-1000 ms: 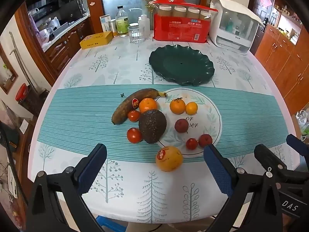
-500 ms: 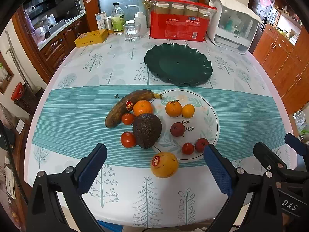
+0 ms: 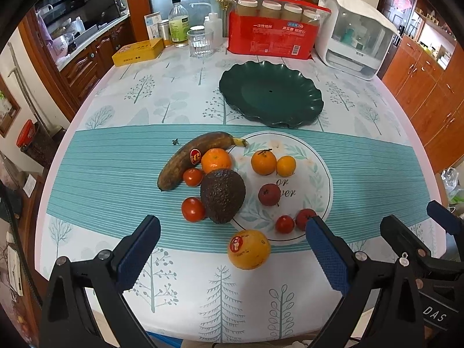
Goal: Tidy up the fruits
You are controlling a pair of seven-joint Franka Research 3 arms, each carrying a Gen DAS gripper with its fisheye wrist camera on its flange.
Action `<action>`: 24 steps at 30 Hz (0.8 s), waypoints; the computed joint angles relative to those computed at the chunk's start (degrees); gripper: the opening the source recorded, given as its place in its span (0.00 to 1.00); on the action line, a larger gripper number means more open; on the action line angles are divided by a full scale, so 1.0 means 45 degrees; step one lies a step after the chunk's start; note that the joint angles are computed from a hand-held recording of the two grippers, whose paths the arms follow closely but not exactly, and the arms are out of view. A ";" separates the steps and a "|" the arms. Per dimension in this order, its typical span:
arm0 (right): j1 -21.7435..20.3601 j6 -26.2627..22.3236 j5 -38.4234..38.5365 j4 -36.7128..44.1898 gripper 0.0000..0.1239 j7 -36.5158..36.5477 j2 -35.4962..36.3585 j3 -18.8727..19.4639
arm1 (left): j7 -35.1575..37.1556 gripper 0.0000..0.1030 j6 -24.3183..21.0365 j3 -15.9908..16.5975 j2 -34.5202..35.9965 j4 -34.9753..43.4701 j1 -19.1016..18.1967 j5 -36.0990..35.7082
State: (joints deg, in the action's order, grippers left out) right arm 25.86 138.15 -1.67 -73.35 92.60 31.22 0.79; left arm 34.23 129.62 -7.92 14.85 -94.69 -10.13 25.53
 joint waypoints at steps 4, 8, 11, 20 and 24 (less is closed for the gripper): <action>-0.0056 0.0231 0.0119 -0.0425 0.80 -0.0103 -0.0239 0.0071 | 0.0010 0.97 0.0010 0.0002 -0.0004 -0.0011 0.0001 -0.0003; -0.0059 0.0260 0.0157 -0.0446 0.79 -0.0116 -0.0252 0.0081 | 0.0009 0.97 -0.0001 0.0005 -0.0001 -0.0002 -0.0005 0.0002; -0.0085 0.0267 0.0196 -0.0494 0.78 -0.0173 -0.0310 0.0101 | 0.0009 0.97 -0.0012 0.0005 0.0007 0.0014 -0.0006 -0.0004; -0.0118 0.0330 0.0307 -0.0675 0.77 -0.0239 -0.0444 0.0141 | -0.0010 0.97 -0.0055 0.0005 0.0016 0.0036 -0.0028 0.0025; -0.0112 0.0324 0.0316 -0.0700 0.76 -0.0230 -0.0462 0.0140 | 0.0004 0.97 -0.0052 0.0001 0.0012 0.0033 -0.0018 -0.0003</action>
State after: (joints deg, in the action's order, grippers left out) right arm 25.36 139.60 -0.24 -76.50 91.57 29.14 1.42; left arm 34.25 129.39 -7.91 14.91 -94.54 -10.21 25.52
